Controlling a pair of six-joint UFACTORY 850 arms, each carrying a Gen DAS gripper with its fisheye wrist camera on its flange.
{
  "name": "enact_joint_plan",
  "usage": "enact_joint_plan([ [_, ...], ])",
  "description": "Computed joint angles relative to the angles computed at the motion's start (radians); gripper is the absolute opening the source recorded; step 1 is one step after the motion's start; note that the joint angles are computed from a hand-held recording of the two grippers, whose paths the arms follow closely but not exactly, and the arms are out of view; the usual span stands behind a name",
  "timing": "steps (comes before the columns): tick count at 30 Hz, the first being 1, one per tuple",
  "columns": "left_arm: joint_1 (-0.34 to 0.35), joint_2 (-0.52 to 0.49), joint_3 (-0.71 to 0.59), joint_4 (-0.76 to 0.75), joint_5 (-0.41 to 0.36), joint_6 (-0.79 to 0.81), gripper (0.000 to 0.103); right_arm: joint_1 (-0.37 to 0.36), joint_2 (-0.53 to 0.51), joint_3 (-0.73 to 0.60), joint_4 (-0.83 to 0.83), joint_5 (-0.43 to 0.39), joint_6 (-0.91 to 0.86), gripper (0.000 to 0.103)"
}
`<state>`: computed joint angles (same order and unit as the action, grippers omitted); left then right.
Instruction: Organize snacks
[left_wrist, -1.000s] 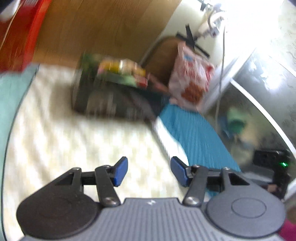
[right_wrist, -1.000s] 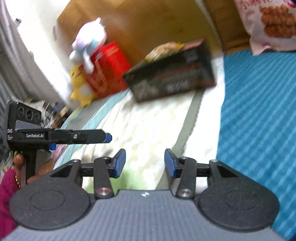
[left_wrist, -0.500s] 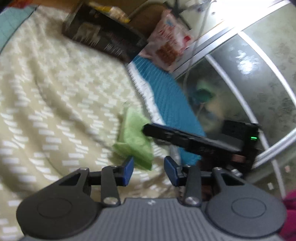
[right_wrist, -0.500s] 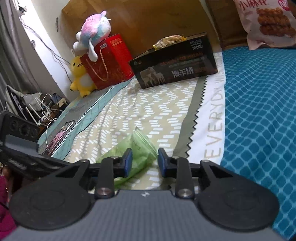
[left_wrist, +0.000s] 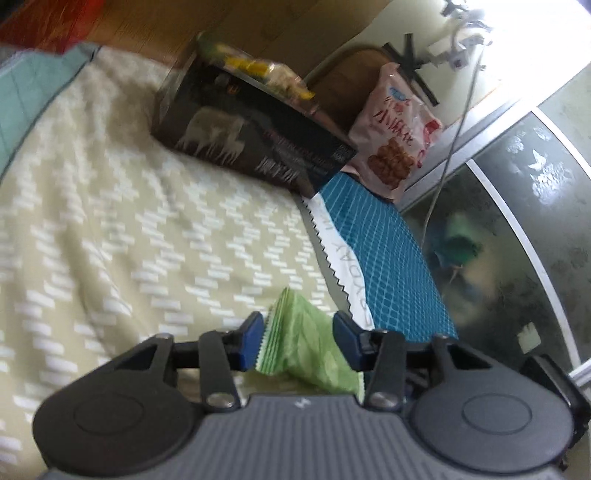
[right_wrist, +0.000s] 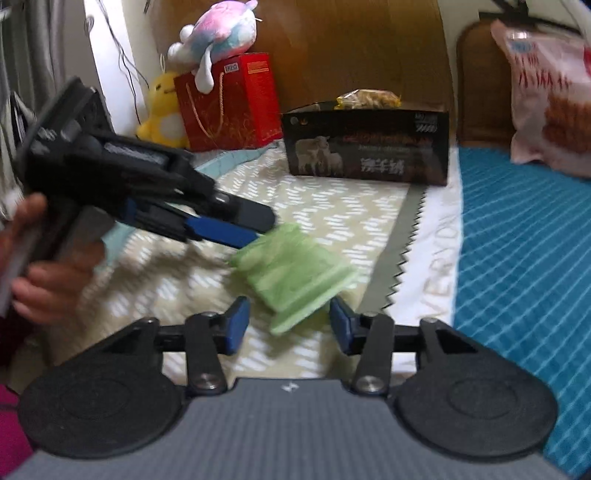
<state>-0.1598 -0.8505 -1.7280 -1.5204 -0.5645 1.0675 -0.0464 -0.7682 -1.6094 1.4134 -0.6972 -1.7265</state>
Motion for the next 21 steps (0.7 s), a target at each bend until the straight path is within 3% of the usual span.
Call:
enact_joint_plan([
  [8,0.002,-0.005,-0.010,0.062,-0.024,-0.017,0.049,-0.002,-0.021,-0.031,-0.011,-0.015,0.015,0.051],
  [10,-0.003,-0.015,-0.021,0.076,-0.033,-0.004,0.045,0.001,-0.027,-0.036,-0.003,-0.028,0.004,0.040],
  [15,-0.010,-0.019,-0.033,0.097,-0.023,0.025,0.040,0.005,-0.044,-0.074,0.048,-0.060,-0.050,0.037],
  [21,0.020,-0.058,-0.152,0.098,-0.044,-0.020,0.040,0.030,-0.142,-0.288,0.110,-0.080,-0.104,0.037],
])
